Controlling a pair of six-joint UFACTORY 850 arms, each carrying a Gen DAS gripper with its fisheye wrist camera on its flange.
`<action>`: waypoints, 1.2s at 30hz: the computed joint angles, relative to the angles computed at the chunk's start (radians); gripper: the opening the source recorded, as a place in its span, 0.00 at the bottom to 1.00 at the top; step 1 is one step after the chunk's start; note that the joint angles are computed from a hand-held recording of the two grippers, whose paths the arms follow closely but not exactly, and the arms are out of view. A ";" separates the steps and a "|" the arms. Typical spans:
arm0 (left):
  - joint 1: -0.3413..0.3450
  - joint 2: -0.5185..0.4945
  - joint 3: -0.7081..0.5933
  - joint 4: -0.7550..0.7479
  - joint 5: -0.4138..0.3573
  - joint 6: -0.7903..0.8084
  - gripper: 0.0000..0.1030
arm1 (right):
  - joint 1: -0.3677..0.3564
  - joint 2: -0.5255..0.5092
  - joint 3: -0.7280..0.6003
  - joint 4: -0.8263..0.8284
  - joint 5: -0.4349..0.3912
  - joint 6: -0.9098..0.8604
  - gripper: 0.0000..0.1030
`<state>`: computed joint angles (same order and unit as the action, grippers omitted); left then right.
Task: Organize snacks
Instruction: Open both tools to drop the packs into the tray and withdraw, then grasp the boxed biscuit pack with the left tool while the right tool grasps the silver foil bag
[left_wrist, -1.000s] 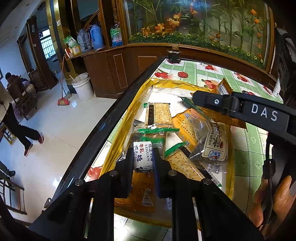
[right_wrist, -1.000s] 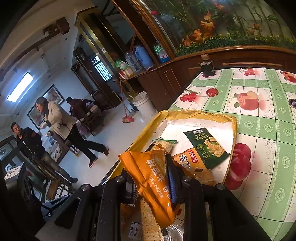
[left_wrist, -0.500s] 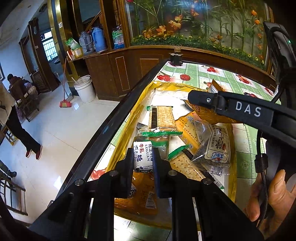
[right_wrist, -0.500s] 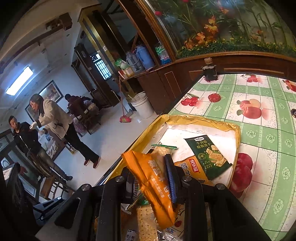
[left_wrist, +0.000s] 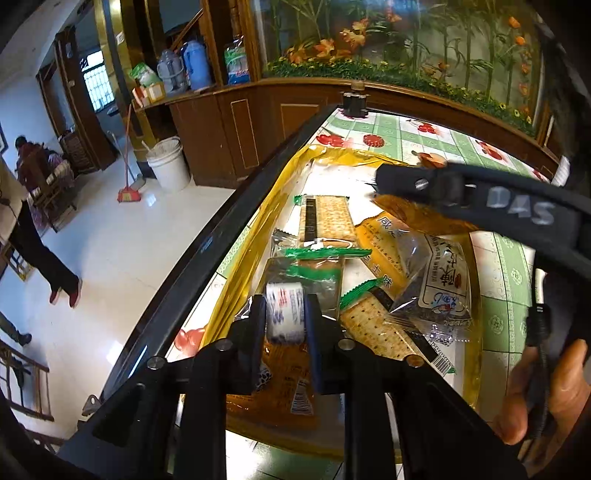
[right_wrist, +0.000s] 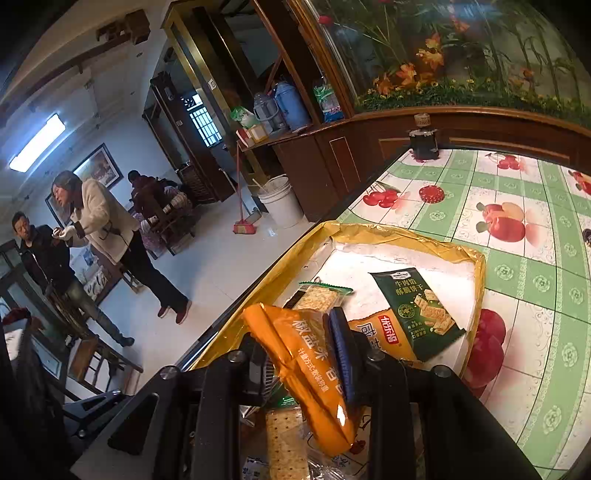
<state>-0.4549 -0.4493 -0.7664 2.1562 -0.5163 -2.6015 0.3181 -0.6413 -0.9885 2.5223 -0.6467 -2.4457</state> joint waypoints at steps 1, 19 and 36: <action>0.004 0.005 0.003 0.007 0.004 -0.016 0.36 | -0.003 0.005 0.006 -0.002 -0.009 0.004 0.42; -0.066 0.145 0.109 0.139 -0.022 -0.369 0.51 | -0.028 0.125 0.176 -0.006 -0.215 0.126 0.82; -0.216 0.176 0.114 0.146 -0.008 -0.382 0.51 | -0.179 0.321 0.434 0.191 -0.360 0.258 0.92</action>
